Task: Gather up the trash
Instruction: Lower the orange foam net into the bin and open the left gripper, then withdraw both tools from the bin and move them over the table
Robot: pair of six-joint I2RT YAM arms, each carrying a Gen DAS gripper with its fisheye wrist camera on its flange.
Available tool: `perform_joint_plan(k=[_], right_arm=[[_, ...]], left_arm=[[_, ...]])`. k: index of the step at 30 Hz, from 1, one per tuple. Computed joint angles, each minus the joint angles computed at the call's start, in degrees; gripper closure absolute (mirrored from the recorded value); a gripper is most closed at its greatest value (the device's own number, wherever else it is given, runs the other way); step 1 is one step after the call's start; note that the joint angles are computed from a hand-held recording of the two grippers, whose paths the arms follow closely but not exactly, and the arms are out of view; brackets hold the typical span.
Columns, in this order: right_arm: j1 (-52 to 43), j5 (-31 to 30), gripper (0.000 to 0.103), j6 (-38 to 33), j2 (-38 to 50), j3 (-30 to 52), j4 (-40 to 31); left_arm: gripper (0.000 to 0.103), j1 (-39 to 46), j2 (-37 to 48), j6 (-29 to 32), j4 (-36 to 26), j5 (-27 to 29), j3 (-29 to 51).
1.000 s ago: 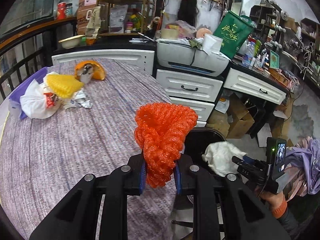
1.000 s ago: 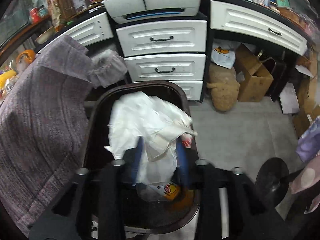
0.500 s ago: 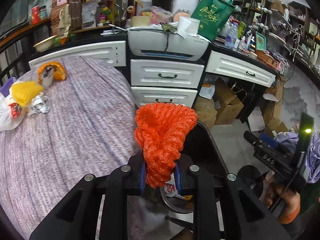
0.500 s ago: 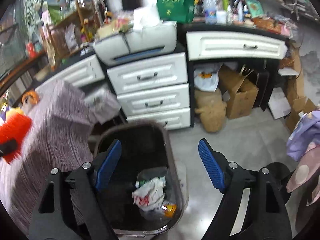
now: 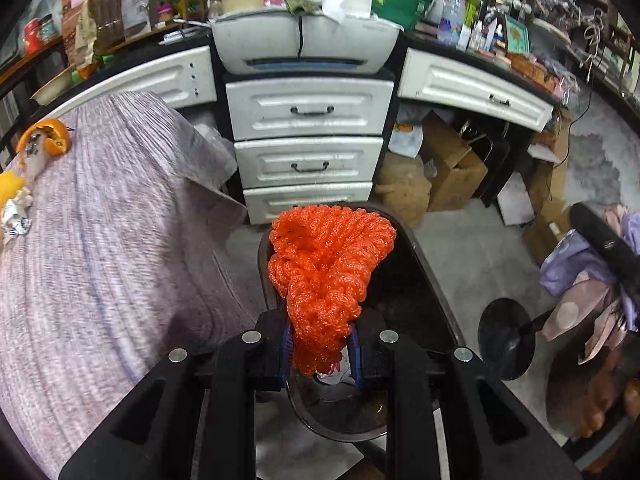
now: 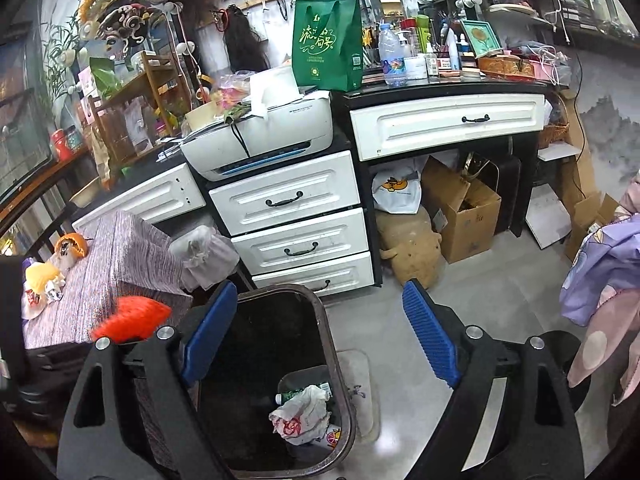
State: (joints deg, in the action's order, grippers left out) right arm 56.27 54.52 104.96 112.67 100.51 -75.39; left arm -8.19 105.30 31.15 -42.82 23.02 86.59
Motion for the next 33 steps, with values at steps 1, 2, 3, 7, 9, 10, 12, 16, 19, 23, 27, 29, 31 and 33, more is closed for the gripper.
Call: perform_joint_plan(k=[1,2,3,7,9,10,12,16,19,23,27,29,31,33], right_arm=[[-0.03,-0.12,0.019,0.07,0.04,-0.13,0.19],[-0.09,-0.21,0.019,0.07,-0.14,-0.61,0.57],[-0.06,-0.28,0.019,0.43,-0.16,-0.80,0.53],[0.17,-0.24,0.019,1.76,-0.17,-1.00,-0.30],[0.15,-0.27,0.019,1.94,0.07,-0.64,-0.74],[0.17,-0.24,0.019,2.00,0.10,-0.55,-0.89],[0.27,-0.09,0.019,2.13,0.06,-0.44,-1.01],[0.39,0.05,0.019,2.27,0.14,-0.10,-1.49],[0.45,0.12,0.019,2.38,0.27,0.15,-1.66],[0.43,0.08,0.018,2.42,0.20,0.12,-1.61],[0.43,-0.05,0.018,2.20,-0.10,-0.11,-1.07],[0.45,-0.02,0.017,2.18,-0.06,0.13,-1.10],[0.48,0.02,0.017,1.79,-0.15,0.01,-0.56],[0.40,-0.01,0.017,1.14,-0.04,0.13,0.13]], left_arm=[[0.081,-0.34,0.28,-0.13,0.54,-0.61,-0.35],[0.081,-0.55,0.49,-0.14,0.89,-1.02,-0.62],[0.081,-0.87,0.83,-0.26,1.37,-1.62,-0.88],[0.081,-1.47,2.14,-0.39,2.49,-3.23,-1.33],[0.080,-1.81,2.81,-0.59,2.76,-3.90,-1.25],[0.079,-1.94,3.17,-0.70,2.71,-4.11,-1.08],[0.075,-2.20,3.89,-0.99,2.43,-4.08,-0.56],[0.049,-2.30,4.24,-0.54,2.08,-3.40,-0.48],[0.035,-2.10,3.18,-0.11,3.14,-2.95,-1.89],[0.025,-1.29,1.19,0.46,3.51,-2.38,-3.54],[0.019,0.39,-1.00,1.43,2.54,-0.17,-4.35],[0.019,1.13,-1.72,2.47,1.27,0.94,-4.06],[0.018,1.98,-3.63,2.89,1.72,1.40,-5.13],[0.017,2.95,-4.88,3.70,0.78,3.53,-5.15]])
